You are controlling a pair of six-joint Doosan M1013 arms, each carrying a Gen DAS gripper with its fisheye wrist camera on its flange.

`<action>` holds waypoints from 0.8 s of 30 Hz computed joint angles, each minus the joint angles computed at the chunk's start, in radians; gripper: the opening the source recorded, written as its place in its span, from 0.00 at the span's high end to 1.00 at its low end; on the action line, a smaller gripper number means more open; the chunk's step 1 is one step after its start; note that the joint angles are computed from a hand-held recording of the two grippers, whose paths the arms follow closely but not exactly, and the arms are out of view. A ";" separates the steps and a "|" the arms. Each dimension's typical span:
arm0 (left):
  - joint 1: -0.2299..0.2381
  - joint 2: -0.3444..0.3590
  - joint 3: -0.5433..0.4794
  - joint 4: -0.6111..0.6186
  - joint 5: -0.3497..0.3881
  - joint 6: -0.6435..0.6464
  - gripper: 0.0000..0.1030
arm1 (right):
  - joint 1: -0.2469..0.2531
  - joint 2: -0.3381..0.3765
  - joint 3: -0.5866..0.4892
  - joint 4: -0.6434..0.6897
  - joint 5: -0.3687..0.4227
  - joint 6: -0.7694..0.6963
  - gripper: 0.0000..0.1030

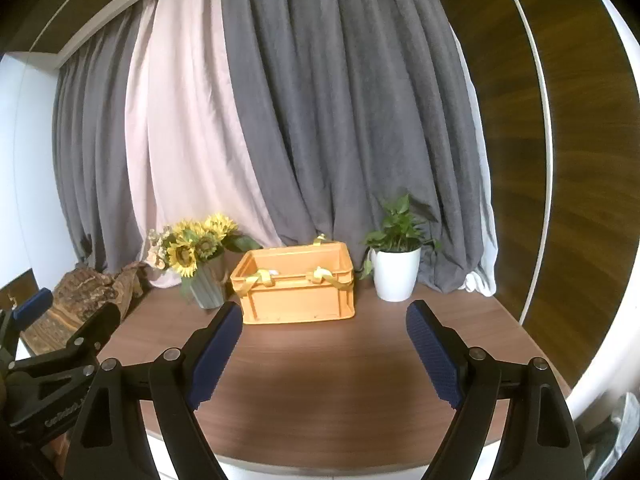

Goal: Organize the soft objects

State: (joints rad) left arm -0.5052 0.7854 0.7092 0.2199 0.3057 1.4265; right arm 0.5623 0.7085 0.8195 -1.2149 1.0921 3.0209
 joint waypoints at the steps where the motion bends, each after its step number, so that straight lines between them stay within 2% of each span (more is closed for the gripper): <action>1: 0.000 -0.002 0.004 -0.001 -0.003 0.001 0.00 | 0.001 -0.001 0.002 -0.002 0.001 0.003 0.17; 16: -0.001 -0.023 0.039 -0.017 -0.027 0.012 0.00 | 0.009 -0.009 0.014 -0.025 0.011 0.022 0.17; 24: -0.003 -0.036 0.061 0.013 -0.042 -0.020 0.00 | 0.012 -0.023 0.035 -0.036 0.009 0.029 0.17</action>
State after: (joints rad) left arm -0.5080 0.7497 0.7704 0.2332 0.2636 1.4069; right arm 0.5744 0.6853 0.8540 -1.2513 1.1012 3.0503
